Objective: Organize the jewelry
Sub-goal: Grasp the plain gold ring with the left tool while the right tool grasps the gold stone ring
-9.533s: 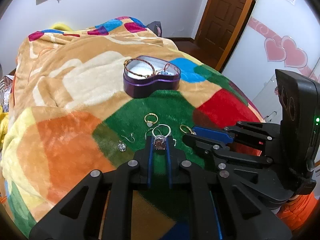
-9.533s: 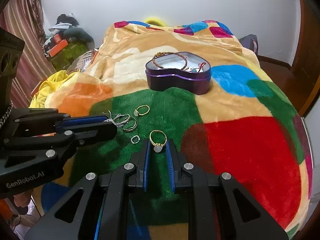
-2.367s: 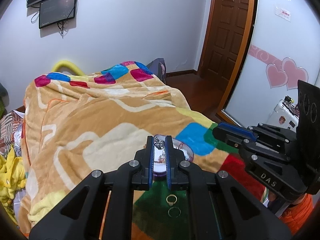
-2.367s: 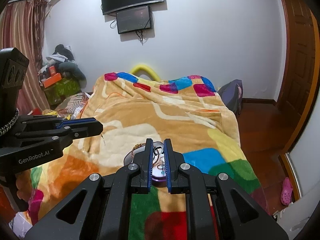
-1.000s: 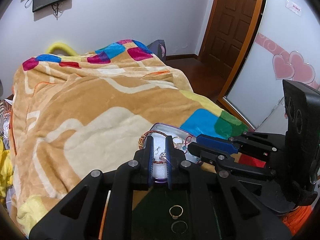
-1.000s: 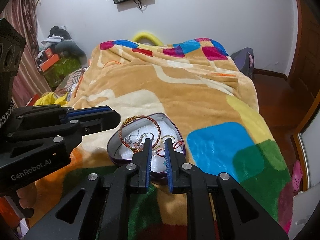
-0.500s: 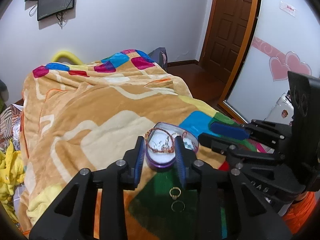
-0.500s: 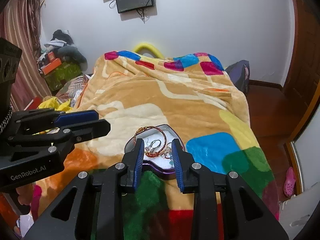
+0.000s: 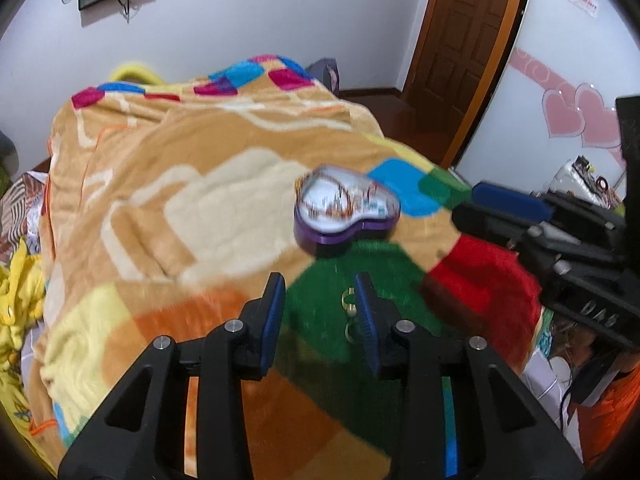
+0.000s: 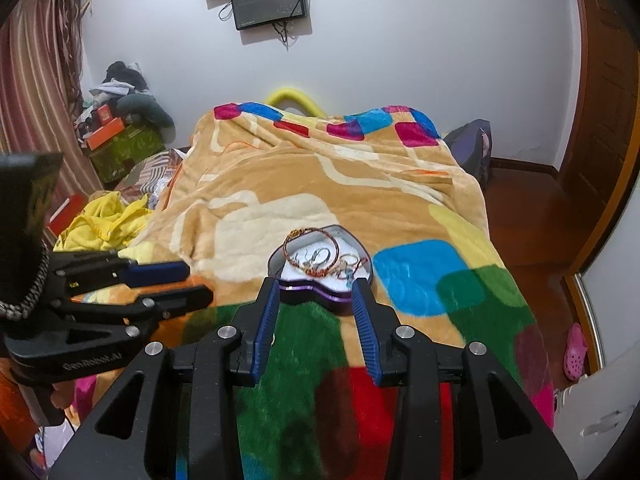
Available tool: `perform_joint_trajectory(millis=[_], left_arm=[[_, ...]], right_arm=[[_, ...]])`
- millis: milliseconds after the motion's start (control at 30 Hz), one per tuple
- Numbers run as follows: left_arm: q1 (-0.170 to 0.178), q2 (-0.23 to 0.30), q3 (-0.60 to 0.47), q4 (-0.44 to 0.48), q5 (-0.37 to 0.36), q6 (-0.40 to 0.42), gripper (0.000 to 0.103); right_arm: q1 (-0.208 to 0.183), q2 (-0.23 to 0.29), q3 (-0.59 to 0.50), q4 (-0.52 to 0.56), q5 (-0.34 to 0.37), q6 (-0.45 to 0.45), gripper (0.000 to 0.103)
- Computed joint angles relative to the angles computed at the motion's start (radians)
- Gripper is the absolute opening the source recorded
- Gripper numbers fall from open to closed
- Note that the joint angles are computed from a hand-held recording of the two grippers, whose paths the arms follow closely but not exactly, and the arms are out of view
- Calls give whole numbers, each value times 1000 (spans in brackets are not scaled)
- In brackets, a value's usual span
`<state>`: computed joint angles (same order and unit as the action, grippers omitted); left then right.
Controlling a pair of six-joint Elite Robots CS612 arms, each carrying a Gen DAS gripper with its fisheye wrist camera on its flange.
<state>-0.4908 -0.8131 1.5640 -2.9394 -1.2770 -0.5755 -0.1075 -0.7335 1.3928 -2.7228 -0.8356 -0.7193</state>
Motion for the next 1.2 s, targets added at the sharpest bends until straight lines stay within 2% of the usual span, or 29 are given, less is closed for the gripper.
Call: perform_joint_trajectory(millis=[367,533,667,767,1067,1200], left_arm=[[-7,43,-33,75,-92,4,35],[-10,57,-44,80,-110,13,35],[-8,59,-39,67,-105,6,21],[-2,54,-24,36,-123,-7,21],[0,9,44,-6,-20,-30,20],[8,-4,66,-28,-13,-45,21]], right_arm=[[-8,-11,34,18,-33,-26,34],[-11,-10,35,40,-43,-28,34],[-9,-8,34,59,-51,-33,34],[-5,-4,29,84,-53,-41,34],[29,14,3,173,-85,-100,34],[45,23,-8,213,-107,-131,34]])
